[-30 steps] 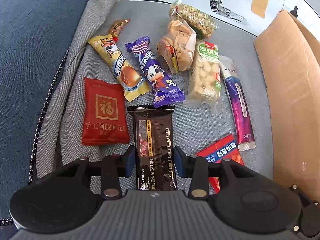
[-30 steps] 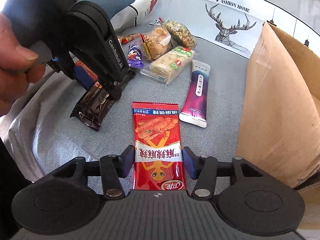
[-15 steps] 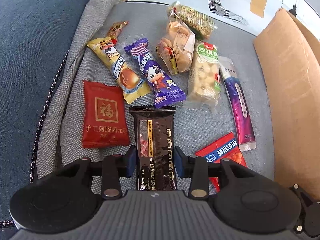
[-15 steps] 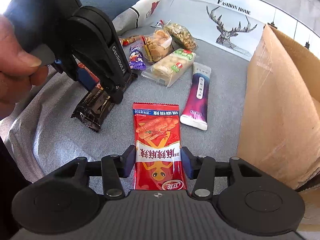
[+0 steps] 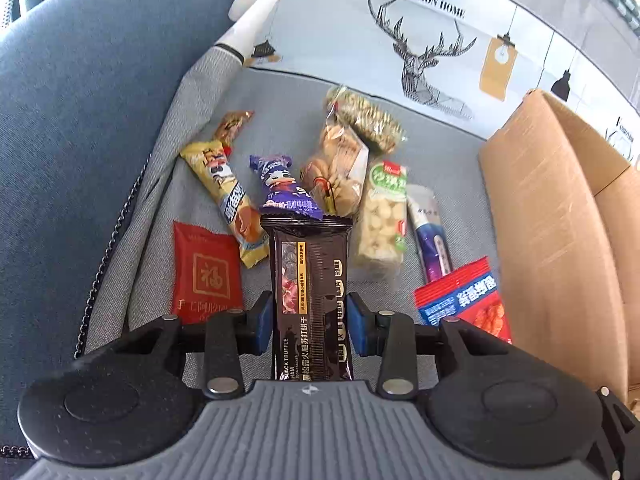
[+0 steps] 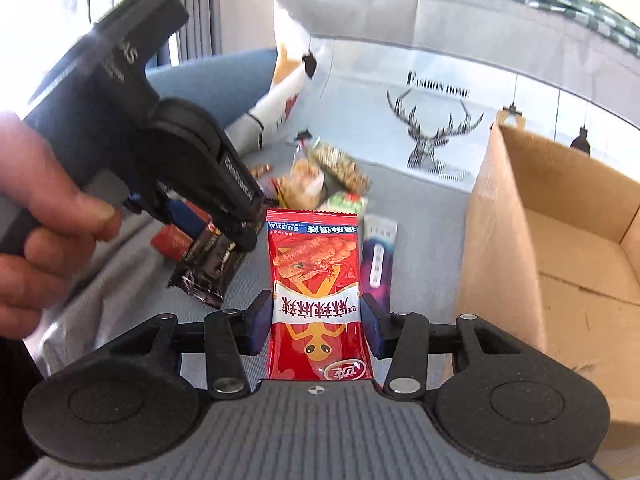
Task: Organize snacks
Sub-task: 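Lift the chocolate bar with the left tool while the right tool lifts the red packet toward the box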
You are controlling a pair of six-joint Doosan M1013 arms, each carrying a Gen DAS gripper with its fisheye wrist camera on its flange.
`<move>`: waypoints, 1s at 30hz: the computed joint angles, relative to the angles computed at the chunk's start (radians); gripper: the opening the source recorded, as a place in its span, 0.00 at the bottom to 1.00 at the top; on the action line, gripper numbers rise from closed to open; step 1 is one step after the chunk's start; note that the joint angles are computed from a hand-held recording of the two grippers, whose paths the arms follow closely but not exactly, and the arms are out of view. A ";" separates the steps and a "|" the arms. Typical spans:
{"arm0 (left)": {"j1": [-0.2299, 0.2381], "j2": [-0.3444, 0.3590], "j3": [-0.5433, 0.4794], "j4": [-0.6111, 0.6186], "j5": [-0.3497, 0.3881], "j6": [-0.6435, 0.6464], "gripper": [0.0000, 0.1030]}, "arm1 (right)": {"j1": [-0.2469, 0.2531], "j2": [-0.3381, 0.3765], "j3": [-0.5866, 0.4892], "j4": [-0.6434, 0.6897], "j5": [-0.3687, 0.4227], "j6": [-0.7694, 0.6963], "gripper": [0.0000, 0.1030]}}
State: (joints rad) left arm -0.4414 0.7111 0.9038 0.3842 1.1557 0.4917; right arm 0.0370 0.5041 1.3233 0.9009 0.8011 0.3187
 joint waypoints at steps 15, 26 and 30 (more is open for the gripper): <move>-0.020 -0.040 0.021 0.080 -0.033 -0.094 0.40 | -0.046 -0.029 -0.021 0.162 0.021 -0.060 0.47; -0.046 -0.037 0.001 0.187 -0.086 -0.144 0.39 | -0.105 0.026 -0.192 0.232 0.034 -0.014 0.47; -0.055 -0.033 -0.006 0.224 -0.121 -0.159 0.39 | -0.120 0.068 -0.254 0.212 -0.009 -0.022 0.47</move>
